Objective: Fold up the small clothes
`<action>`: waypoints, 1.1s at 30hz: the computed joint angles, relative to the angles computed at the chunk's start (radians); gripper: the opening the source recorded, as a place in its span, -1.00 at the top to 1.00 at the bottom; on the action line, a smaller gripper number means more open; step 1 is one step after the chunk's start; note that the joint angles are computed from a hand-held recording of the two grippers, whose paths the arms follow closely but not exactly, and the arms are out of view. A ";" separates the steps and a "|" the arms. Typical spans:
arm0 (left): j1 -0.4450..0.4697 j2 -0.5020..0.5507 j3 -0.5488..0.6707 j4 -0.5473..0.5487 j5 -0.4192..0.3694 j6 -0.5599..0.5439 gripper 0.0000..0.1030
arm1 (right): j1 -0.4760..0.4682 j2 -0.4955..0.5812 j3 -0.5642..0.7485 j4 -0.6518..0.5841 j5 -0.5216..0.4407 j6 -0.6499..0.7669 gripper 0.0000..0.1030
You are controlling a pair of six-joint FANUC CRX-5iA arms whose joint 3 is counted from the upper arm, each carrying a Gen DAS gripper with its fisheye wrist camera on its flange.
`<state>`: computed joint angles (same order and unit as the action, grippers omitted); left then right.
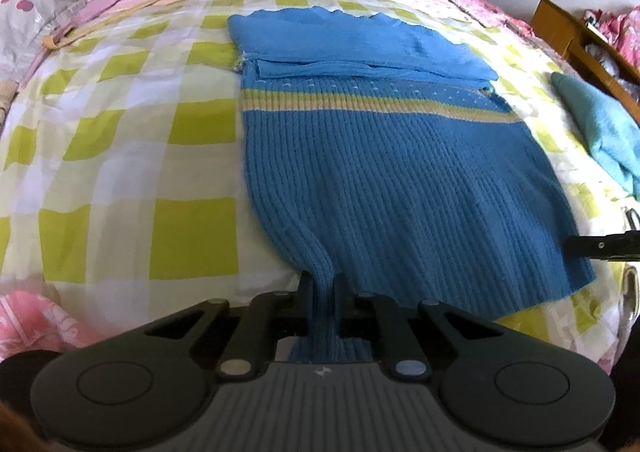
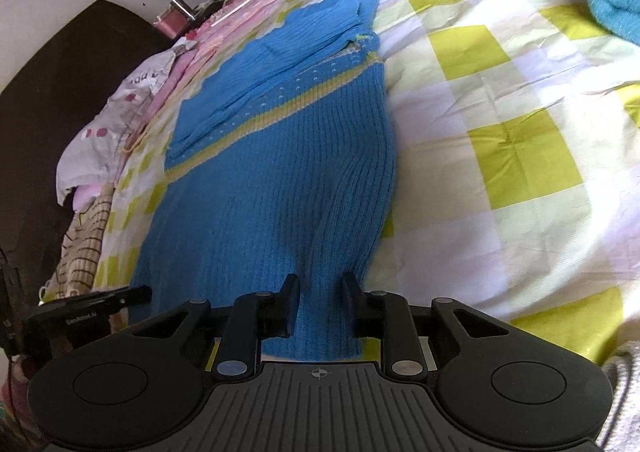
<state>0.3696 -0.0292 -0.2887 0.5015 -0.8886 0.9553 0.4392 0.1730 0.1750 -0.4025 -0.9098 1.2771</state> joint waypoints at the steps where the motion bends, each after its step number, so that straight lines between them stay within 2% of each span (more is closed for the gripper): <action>1: 0.001 0.005 0.002 0.007 -0.003 -0.002 0.69 | 0.001 0.000 -0.001 0.000 0.006 -0.002 0.55; 3: 0.004 0.011 0.002 0.026 -0.007 -0.009 0.70 | 0.000 0.001 -0.002 -0.007 0.015 -0.007 0.61; 5: 0.012 0.016 -0.002 0.062 -0.013 -0.022 0.70 | -0.005 0.004 0.002 -0.030 0.023 -0.021 0.76; 7: 0.024 0.018 -0.008 0.111 -0.017 -0.038 0.70 | -0.021 0.004 0.004 -0.080 0.037 -0.024 0.80; 16: 0.051 0.065 0.005 0.338 -0.031 -0.095 0.71 | -0.078 0.018 0.063 -0.295 0.134 0.036 0.82; 21: 0.035 0.117 0.045 0.431 0.022 -0.123 0.71 | -0.098 0.064 0.139 -0.367 0.184 0.069 0.82; 25: 0.018 0.172 0.104 0.472 0.069 -0.131 0.71 | -0.103 0.121 0.212 -0.356 0.208 0.055 0.82; 33: -0.020 0.312 0.252 0.500 0.159 -0.111 0.71 | -0.095 0.300 0.412 -0.225 0.244 -0.097 0.82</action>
